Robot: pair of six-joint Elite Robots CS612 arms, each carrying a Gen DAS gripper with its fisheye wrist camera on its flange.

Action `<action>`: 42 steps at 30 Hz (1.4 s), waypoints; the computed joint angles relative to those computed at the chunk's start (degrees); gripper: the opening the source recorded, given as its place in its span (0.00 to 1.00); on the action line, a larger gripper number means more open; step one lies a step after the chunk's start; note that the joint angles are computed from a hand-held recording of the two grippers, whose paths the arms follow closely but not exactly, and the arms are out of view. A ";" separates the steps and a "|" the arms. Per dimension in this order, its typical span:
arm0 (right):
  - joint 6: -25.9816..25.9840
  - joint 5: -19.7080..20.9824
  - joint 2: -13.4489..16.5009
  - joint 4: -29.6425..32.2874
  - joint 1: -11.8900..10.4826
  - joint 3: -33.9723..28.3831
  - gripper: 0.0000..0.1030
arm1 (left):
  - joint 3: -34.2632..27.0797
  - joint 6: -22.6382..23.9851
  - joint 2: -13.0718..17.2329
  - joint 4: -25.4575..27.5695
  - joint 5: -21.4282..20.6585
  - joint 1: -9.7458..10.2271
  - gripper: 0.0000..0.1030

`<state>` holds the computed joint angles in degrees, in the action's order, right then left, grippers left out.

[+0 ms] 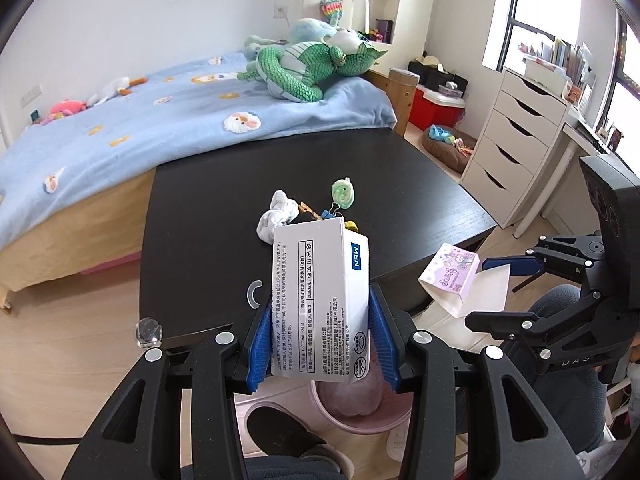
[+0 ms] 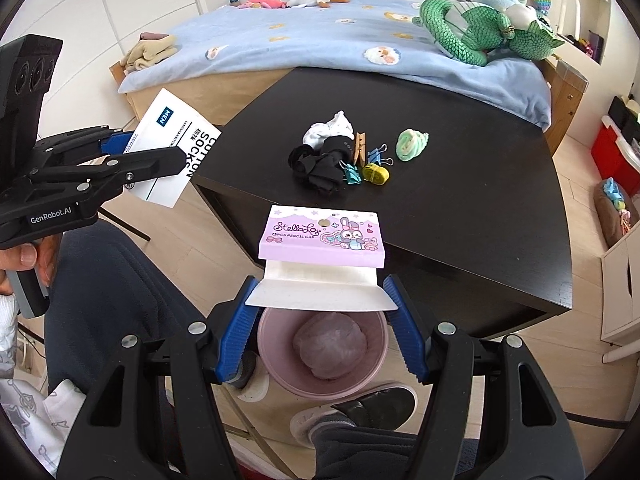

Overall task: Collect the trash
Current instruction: 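Carry the white box with the left tool over the pink trash bin, then open the left tool to drop the white box into the bin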

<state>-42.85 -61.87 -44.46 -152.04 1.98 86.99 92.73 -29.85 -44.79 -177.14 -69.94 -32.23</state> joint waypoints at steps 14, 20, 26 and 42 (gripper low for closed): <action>5.63 -0.72 0.49 -2.64 -0.51 -0.50 0.93 | -0.52 1.41 0.35 0.17 -2.47 0.05 0.43; 6.60 0.06 0.21 -3.23 -0.91 -0.32 0.93 | -0.80 2.35 0.38 0.19 -3.75 -0.14 0.43; 7.97 -0.31 -0.07 -5.01 -1.33 -0.01 0.94 | -1.45 3.57 0.64 0.49 -5.19 -0.27 0.43; 11.18 -0.35 -0.01 -7.24 -2.46 -0.27 0.94 | -4.10 5.99 1.99 3.42 -8.77 -0.65 0.45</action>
